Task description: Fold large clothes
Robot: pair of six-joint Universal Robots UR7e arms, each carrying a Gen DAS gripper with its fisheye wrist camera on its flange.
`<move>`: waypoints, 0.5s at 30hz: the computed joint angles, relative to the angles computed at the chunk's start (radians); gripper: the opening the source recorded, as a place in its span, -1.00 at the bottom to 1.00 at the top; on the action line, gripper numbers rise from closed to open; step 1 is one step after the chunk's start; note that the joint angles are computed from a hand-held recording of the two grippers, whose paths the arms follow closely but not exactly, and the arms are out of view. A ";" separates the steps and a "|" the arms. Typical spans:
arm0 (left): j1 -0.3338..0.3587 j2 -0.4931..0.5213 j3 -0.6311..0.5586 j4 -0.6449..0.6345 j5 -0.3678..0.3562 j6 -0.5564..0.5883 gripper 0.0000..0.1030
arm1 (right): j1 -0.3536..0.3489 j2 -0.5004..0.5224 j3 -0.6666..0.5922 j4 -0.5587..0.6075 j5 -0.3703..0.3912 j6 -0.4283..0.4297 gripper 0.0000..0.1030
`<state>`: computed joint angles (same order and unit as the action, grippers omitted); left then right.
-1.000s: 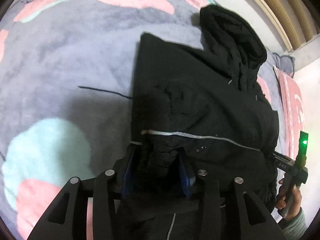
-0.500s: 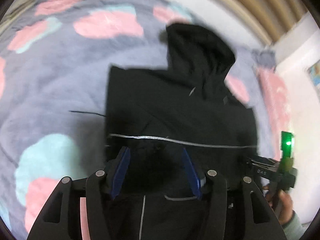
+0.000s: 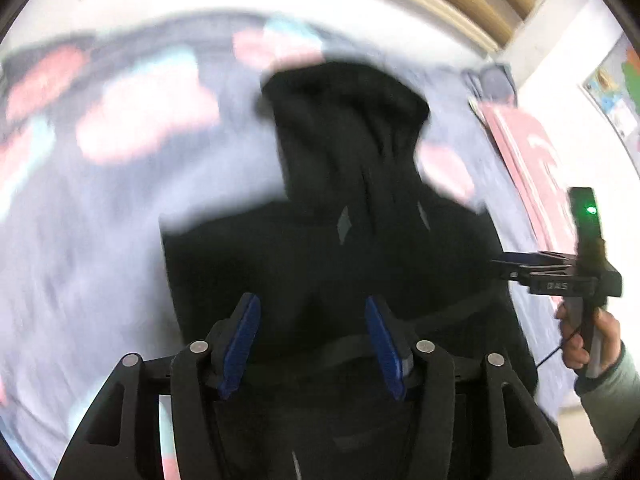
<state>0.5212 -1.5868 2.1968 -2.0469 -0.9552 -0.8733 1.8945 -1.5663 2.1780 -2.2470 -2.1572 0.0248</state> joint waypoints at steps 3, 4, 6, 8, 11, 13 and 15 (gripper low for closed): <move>0.114 0.117 -0.086 -0.188 0.070 0.133 0.14 | -0.032 0.114 -0.100 -0.192 0.006 -0.057 0.46; 0.163 0.176 -0.131 -0.248 0.094 0.168 0.15 | -0.038 0.147 -0.129 -0.233 0.002 -0.063 0.46; 0.227 0.249 -0.184 -0.348 0.091 0.237 0.14 | -0.065 0.237 -0.206 -0.303 -0.005 -0.066 0.46; 0.290 0.333 -0.256 -0.400 0.091 0.290 0.14 | -0.094 0.304 -0.286 -0.302 0.017 -0.065 0.46; 0.359 0.422 -0.341 -0.377 0.059 0.313 0.14 | -0.123 0.391 -0.368 -0.317 0.014 -0.074 0.46; 0.402 0.474 -0.392 -0.344 0.024 0.315 0.14 | -0.139 0.447 -0.413 -0.307 -0.010 -0.080 0.46; 0.411 0.501 -0.403 -0.321 0.037 0.300 0.14 | -0.147 0.491 -0.430 -0.298 -0.017 -0.082 -0.09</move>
<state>0.9319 -1.0862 1.7935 -2.3678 -0.9178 -0.5734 1.7476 -1.0757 1.7482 -2.5450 -2.1743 -0.0574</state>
